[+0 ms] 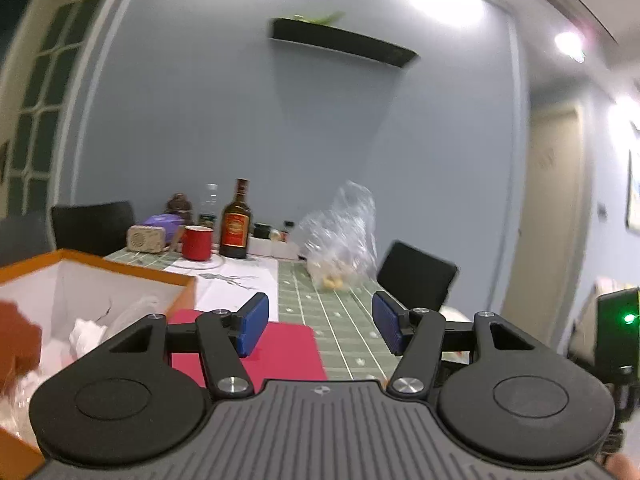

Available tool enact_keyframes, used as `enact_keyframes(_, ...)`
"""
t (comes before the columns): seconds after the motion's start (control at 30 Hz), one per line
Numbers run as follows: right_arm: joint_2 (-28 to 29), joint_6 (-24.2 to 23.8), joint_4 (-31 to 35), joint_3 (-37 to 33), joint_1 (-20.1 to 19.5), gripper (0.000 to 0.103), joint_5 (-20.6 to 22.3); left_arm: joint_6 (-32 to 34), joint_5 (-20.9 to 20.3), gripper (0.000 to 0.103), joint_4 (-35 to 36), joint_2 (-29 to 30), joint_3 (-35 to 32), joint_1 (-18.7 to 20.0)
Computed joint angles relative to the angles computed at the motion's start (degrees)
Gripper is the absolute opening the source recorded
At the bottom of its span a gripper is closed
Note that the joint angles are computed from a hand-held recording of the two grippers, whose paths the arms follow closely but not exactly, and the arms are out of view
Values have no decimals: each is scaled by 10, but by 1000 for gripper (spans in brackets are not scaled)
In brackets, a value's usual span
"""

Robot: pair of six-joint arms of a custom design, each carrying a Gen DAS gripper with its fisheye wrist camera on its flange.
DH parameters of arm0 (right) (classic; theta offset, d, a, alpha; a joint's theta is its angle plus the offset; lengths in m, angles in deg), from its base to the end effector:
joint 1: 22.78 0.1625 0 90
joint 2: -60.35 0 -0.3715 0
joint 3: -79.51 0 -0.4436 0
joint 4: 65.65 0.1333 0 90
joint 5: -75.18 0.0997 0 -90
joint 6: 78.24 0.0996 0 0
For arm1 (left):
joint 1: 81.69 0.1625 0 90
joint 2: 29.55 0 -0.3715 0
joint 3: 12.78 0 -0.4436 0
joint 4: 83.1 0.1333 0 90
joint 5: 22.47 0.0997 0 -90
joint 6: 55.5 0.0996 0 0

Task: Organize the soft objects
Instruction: 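Move both open grippers to the brown towel and white round pad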

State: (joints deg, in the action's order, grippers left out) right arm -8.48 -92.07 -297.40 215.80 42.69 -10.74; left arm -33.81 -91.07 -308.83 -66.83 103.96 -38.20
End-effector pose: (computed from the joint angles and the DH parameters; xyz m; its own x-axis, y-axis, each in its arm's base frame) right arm -0.0495 -0.4466 0.1683 -0.9356 0.2827 0.2114 -0.1146 0.3233 -0.9393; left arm -0.2527 -0.4735 -0.0172 -0.6511 0.5748 -0.4956 0.6925 0.1826 -0.6979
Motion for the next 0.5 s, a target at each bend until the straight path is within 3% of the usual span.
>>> enact_keyframes(0.07,-18,17,42,2,-6,100,-5,27,6,68,9,3,3,-9)
enact_keyframes(0.2,-29,33,31,20,-26,100,16,46,46,68,82,-33,35,-33)
enact_keyframes(0.37,-33,44,41,18,-28,100,12,19,-1,68,167,-110,101,-19)
enact_keyframes(0.5,-35,52,56,16,-24,100,-13,64,-10,68,147,-102,123,-13)
